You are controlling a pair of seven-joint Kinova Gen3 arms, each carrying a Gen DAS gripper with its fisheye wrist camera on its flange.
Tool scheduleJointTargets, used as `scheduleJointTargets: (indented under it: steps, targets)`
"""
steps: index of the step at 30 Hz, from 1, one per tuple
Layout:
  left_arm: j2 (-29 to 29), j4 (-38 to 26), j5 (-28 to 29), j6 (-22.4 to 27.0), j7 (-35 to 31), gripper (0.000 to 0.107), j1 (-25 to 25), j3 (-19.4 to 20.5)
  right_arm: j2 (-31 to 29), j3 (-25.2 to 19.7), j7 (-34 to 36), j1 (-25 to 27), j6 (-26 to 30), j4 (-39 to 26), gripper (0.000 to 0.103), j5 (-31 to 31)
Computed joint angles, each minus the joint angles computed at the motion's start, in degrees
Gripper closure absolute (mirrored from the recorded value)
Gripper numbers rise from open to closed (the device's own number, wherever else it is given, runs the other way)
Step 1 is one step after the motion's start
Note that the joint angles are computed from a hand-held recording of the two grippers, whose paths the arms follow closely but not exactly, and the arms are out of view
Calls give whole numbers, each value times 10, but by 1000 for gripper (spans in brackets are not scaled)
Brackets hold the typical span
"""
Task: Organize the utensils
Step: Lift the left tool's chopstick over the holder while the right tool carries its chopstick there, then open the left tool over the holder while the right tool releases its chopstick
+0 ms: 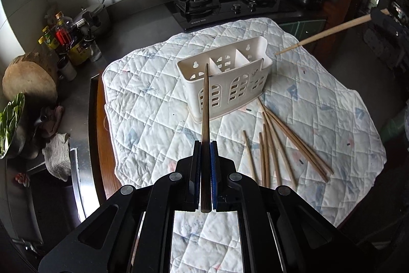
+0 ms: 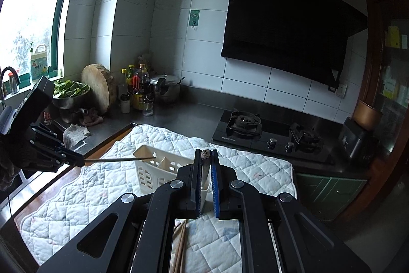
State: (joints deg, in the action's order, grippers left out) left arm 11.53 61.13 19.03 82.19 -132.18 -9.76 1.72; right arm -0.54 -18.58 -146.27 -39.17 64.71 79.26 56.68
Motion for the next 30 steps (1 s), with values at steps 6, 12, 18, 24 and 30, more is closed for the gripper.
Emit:
scheduleJointTargets:
  steps: [6,12,18,24,30]
  targets:
    - [44,-93,-43,59,20,102,28,5,33,26,46,6,-15,-53,96,-39]
    - [94,-202,-83,131,30,102,54,20,74,65,104,4,-2,-122,96,-105]
    - [151,-309,-135,189,48,102,95,17,113,101,142,-4,16,-180,96,-153]
    - [209,-417,-141,250,77,101,108,21,135,127,157,-6,18,-198,96,-183]
    - [218,-431,-128,245,111,97,104,24,131,139,148,-2,-1,-183,95,-192]
